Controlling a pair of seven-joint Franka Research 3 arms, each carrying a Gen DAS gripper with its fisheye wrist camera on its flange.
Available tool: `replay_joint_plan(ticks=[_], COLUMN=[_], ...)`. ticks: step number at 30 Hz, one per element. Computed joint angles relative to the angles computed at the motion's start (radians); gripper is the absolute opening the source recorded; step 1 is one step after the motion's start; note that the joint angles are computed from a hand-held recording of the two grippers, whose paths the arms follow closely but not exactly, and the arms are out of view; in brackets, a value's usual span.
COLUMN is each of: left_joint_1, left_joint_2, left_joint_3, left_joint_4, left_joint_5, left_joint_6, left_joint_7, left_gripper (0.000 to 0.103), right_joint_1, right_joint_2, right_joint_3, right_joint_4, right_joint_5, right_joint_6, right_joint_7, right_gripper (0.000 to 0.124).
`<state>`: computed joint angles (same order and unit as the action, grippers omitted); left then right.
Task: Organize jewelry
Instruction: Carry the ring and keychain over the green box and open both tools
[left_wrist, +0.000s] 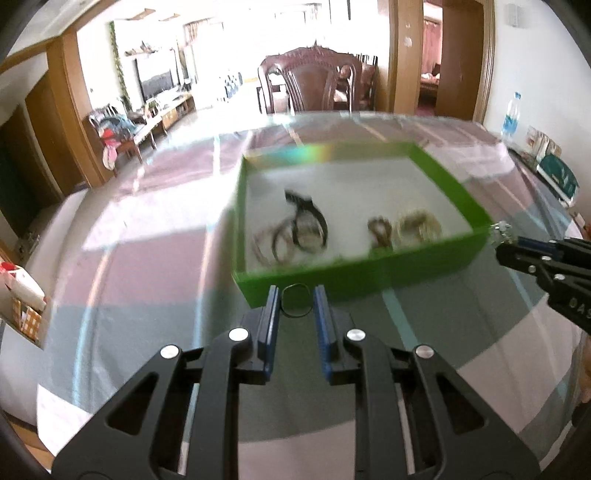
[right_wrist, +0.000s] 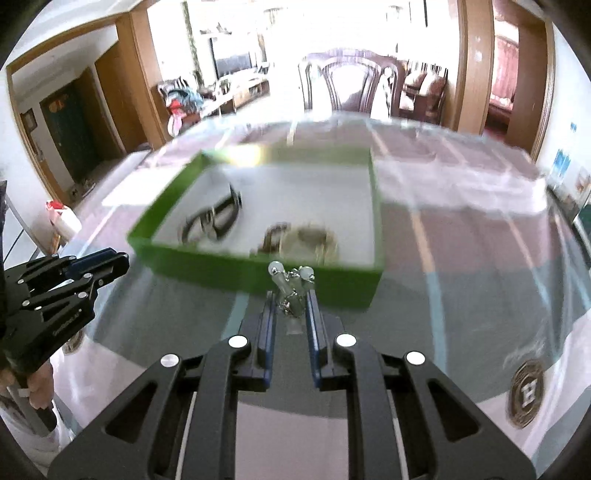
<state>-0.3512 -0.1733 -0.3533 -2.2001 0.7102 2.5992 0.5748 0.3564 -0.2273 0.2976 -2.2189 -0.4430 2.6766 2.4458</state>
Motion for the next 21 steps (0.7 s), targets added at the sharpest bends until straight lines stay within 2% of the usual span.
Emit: replay_joint_plan(ticks=[6, 12, 14, 17, 21], left_joint_1=[0.013, 0.008, -0.006, -0.037, -0.081], left_joint_2=[0.041, 0.16, 0.243, 0.35, 0.433], left_joint_3=[0.011, 0.03, 0.041, 0.062, 0.099], left_joint_4=[0.1, 0.248, 0.323, 0.411, 0.461], left_joint_5=[0.024, 0.024, -0.019, -0.055, -0.049], left_joint_6=[-0.005, -0.018, -0.038, -0.09, -0.127], left_joint_7=[0.018, 0.022, 0.06, 0.1, 0.103], left_gripper=[0.019, 0.019, 0.019, 0.019, 0.019], right_joint_1=[-0.037, -0.011, 0.005, 0.031, 0.079], right_joint_2=[0.029, 0.152, 0.224, 0.318, 0.391], right_joint_3=[0.023, -0.015, -0.045, -0.087, -0.138], right_joint_4=[0.109, 0.265, 0.317, 0.365, 0.396], right_joint_5=[-0.145, -0.246, -0.23, -0.134, -0.122], right_joint_6=[-0.015, -0.083, -0.1, -0.133, -0.179], right_joint_7=[0.074, 0.114, 0.112, 0.064, 0.056], right_gripper=[0.016, 0.016, 0.016, 0.016, 0.016])
